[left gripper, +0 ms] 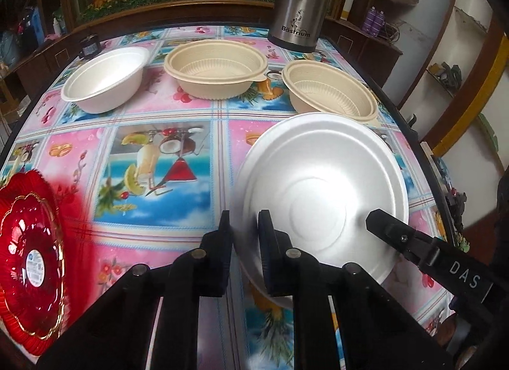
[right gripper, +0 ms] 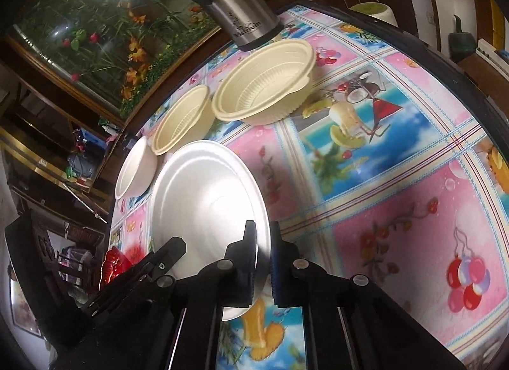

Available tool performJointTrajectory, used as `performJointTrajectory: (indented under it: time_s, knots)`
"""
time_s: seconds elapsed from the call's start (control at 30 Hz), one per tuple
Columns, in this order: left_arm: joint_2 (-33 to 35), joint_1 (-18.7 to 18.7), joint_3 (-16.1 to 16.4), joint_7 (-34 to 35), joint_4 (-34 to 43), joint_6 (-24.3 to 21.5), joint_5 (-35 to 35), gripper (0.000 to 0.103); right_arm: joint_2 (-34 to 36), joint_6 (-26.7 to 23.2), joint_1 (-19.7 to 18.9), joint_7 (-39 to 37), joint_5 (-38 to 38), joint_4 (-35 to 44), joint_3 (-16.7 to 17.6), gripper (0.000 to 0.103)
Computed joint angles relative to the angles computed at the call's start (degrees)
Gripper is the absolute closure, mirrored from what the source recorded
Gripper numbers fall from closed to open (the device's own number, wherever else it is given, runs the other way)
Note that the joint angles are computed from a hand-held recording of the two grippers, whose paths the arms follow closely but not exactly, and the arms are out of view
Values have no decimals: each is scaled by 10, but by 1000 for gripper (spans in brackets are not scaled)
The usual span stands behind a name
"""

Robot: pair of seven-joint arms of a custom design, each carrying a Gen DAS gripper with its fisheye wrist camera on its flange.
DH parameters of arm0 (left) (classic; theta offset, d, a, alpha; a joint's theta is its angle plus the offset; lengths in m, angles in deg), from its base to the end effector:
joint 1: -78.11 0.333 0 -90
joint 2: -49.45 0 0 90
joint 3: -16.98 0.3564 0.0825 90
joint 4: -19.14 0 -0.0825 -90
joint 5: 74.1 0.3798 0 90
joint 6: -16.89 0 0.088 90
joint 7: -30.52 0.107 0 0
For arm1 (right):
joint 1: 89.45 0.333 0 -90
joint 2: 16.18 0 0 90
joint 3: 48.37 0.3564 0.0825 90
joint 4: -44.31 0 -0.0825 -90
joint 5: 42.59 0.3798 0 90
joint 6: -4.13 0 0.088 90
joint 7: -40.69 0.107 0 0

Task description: Organize plates and bowls

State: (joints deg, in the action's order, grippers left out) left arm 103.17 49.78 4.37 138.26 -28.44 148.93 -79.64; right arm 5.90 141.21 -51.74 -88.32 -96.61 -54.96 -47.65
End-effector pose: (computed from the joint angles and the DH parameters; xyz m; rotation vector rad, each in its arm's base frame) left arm 0.7025 -0.4856 0.4455 -1.0360 2.7116 -0.8866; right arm 0.5479 0.4247 0.4289 -0.4911 2.3753 -0.4243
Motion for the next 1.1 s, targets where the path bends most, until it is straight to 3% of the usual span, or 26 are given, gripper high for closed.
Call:
performJointTrajectory:
  time_s: [0.37,1.1]
  knots:
    - [-65,35,-11,21,-109,57,-23,90,25,-33,21,-35,7,56,1,96]
    - [-132,106,-23,47,-209,127,-84,90,121,-54,66,-169,36,236,-33,96]
